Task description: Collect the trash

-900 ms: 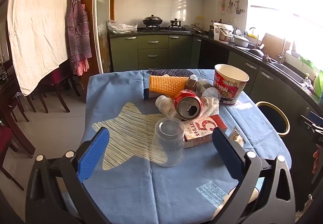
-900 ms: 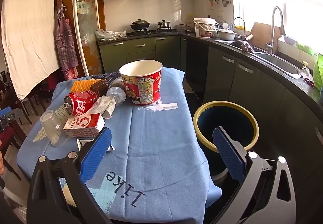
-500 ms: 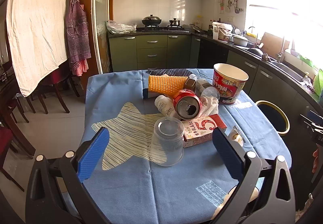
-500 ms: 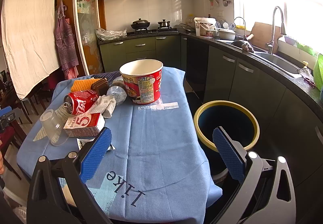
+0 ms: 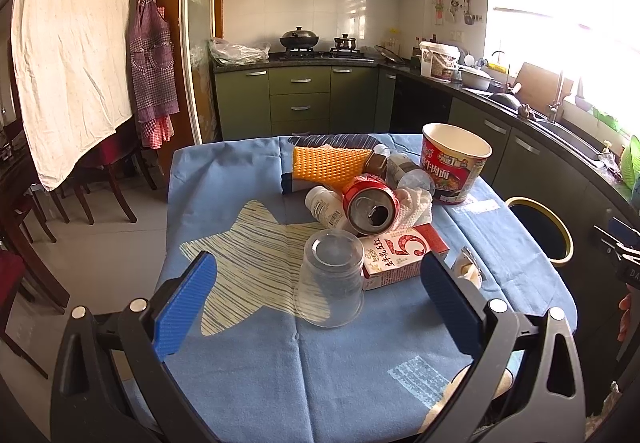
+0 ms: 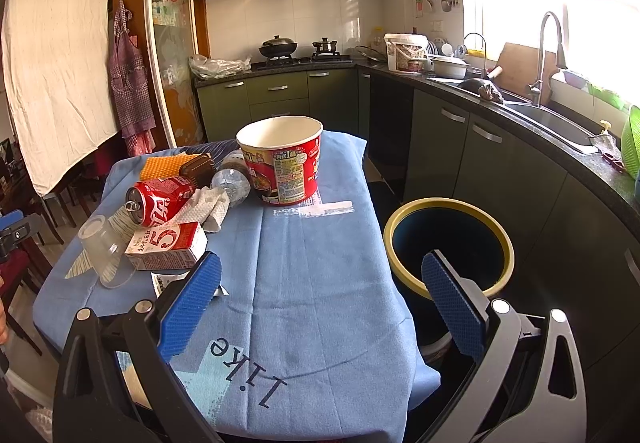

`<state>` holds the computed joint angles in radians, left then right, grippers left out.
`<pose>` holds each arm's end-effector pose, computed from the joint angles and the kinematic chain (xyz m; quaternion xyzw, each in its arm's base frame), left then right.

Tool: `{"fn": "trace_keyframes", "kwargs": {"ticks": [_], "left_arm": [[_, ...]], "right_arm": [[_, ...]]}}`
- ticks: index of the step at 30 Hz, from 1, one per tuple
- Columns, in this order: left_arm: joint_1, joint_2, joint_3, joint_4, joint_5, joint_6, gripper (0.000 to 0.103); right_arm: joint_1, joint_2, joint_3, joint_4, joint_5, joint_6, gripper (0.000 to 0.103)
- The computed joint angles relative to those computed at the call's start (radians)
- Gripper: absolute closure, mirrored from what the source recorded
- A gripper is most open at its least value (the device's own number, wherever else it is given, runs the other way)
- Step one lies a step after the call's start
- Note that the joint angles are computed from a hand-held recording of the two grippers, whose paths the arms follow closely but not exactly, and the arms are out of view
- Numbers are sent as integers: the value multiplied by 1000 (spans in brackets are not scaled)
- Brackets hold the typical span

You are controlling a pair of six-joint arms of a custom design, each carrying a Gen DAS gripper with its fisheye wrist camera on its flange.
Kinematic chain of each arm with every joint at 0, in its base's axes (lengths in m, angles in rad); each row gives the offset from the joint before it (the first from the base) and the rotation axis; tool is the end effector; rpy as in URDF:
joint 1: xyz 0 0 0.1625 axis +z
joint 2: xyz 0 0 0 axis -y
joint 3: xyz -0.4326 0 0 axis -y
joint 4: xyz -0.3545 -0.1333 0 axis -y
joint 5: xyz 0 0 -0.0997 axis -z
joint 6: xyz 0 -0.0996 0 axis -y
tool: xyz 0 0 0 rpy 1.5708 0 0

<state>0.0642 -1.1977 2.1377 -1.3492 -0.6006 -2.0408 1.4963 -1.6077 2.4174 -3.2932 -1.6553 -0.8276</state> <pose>-0.3402 -0.2378 0.1652 0.0516 0.7809 -0.4797 0.3969 0.0972 -0.3763 0.3563 0.3125 -0.8409 0.3797 0.2260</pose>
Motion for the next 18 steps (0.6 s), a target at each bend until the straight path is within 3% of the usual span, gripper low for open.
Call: {"fn": "trace_keyframes", "kwargs": {"ticks": [18], "left_arm": [[1, 4, 9, -34, -5, 24, 6]], "right_arm": [[0, 2, 2, 0, -1, 1, 4]]}}
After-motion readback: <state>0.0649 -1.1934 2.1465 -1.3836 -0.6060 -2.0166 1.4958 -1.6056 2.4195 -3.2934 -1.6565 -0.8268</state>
